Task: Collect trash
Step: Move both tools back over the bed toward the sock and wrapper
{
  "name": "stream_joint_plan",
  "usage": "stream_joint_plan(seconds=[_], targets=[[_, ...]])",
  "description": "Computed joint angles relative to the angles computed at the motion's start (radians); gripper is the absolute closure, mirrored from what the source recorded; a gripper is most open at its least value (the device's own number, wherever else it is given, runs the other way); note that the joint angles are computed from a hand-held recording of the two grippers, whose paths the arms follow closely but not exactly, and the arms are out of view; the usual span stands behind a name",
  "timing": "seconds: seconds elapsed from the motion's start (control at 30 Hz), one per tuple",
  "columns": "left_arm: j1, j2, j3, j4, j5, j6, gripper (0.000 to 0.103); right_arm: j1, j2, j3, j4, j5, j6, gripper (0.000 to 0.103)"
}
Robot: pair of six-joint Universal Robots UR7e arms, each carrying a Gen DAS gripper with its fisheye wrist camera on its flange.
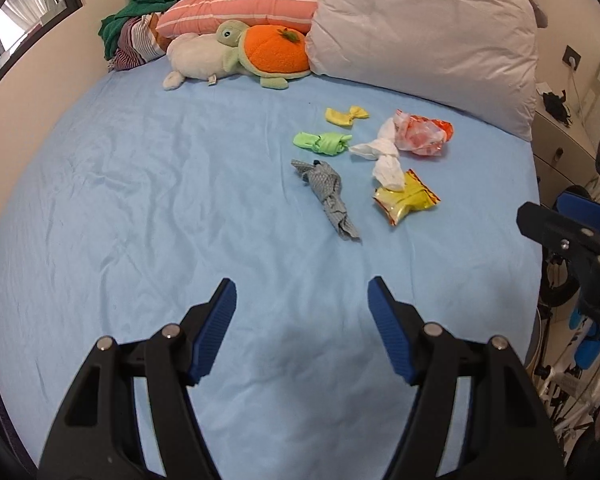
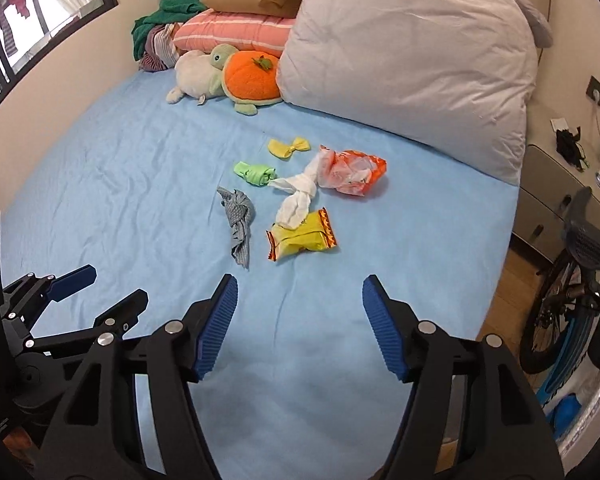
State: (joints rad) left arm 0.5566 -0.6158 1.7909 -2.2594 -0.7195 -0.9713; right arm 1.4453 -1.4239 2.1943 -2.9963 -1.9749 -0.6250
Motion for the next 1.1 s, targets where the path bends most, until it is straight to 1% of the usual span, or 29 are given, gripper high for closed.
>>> stream_joint_plan(seconds=[0.1,0.2,0.4,0.67,0.73,0.83,0.9,0.97,1.0,1.03,1.07,1.1], targets=[[0.036,0.026,-0.029,-0.022,0.015,0.028,0.034,-0.004,0.072,-0.047,0.001,0.001,-0.018,0.04],[0.077,0.064,-0.068,-0.034,0.029,0.053,0.035,-0.022,0.143,-0.096,0.001,0.006,-0.056,0.04],[0.144,0.131,-0.142,-0.072,0.027,0.092,0.035,-0.056,0.249,-0.186,0.022,0.001,-0.098,0.04],[0.205,0.225,-0.256,-0.116,0.02,0.2,0.035,-0.094,0.332,-0.262,0.059,0.012,-0.133,0.04],[0.217,0.244,-0.275,-0.123,0.021,0.226,0.035,-0.102,0.346,-0.273,0.068,0.02,-0.143,0.04],[0.237,0.263,-0.292,-0.149,0.003,0.27,0.036,-0.114,0.362,-0.285,0.088,0.033,-0.163,0.04],[0.246,0.277,-0.306,-0.152,0.0,0.296,0.04,-0.119,0.371,-0.292,0.095,0.039,-0.176,0.04],[0.254,0.288,-0.319,-0.153,-0.015,0.319,0.056,-0.123,0.378,-0.302,0.114,0.048,-0.178,0.04],[0.259,0.292,-0.323,-0.16,-0.029,0.326,0.06,-0.123,0.381,-0.304,0.117,0.047,-0.185,0.041],[0.262,0.294,-0.325,-0.168,-0.042,0.33,0.069,-0.123,0.383,-0.304,0.115,0.047,-0.192,0.041],[0.265,0.297,-0.327,-0.173,-0.053,0.333,0.08,-0.123,0.384,-0.303,0.113,0.05,-0.2,0.045],[0.266,0.299,-0.328,-0.179,-0.061,0.336,0.085,-0.123,0.384,-0.301,0.112,0.055,-0.208,0.049]])
